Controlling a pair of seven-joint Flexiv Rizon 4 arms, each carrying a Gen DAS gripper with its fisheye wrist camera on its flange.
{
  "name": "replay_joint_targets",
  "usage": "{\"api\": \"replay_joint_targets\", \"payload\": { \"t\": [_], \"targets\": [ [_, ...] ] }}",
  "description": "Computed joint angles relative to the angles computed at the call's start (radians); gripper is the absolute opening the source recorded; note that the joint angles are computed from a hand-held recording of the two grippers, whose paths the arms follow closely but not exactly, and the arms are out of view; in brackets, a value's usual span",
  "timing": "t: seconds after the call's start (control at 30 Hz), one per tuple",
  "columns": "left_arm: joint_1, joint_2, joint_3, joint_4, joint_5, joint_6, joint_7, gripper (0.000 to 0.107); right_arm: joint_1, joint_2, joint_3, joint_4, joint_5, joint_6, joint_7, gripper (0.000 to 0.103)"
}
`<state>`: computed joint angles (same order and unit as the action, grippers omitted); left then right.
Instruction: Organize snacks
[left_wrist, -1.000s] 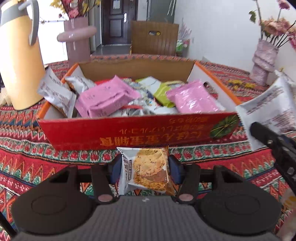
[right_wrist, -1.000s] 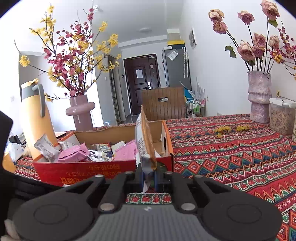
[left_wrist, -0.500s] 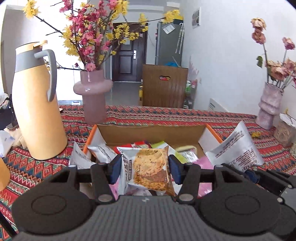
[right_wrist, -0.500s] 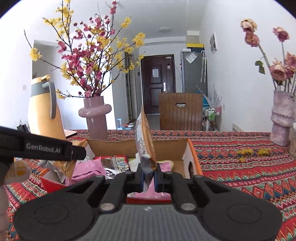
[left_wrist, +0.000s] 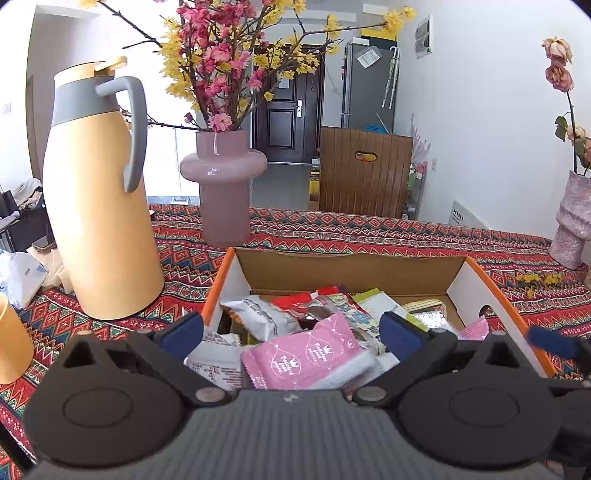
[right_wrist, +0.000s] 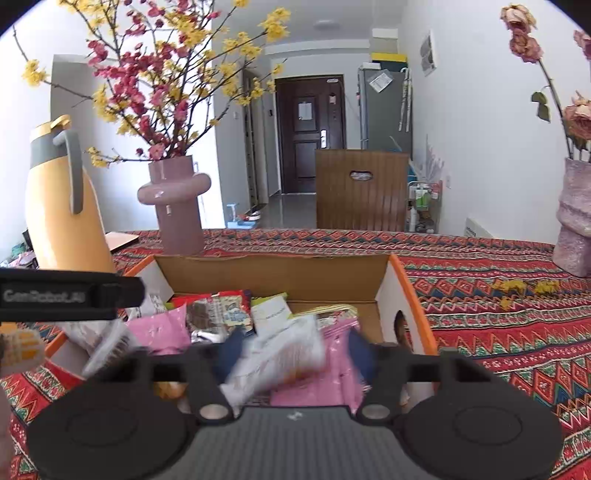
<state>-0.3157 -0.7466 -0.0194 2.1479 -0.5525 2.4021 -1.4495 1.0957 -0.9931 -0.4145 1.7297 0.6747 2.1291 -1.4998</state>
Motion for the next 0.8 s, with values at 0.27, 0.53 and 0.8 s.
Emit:
{"api": "replay_joint_targets", "payload": {
  "t": [0.27,0.53,0.8],
  "targets": [
    [0.024,0.029,0.002,0.092,0.064,0.078,-0.044,0.103,0.016,0.05,0.028,0.066,0.062,0.066,-0.058,0.103],
    [0.089,0.064,-0.008,0.242,0.245,0.228,-0.109,0.103,0.017,0.154,0.141,0.191,0.126,0.15,-0.171,0.103],
    [0.1,0.034,-0.011,0.346,0.295,0.336,-0.16,0.103,0.0,0.195,0.259,0.248,0.223,0.189,-0.262,0.103]
  ]
}}
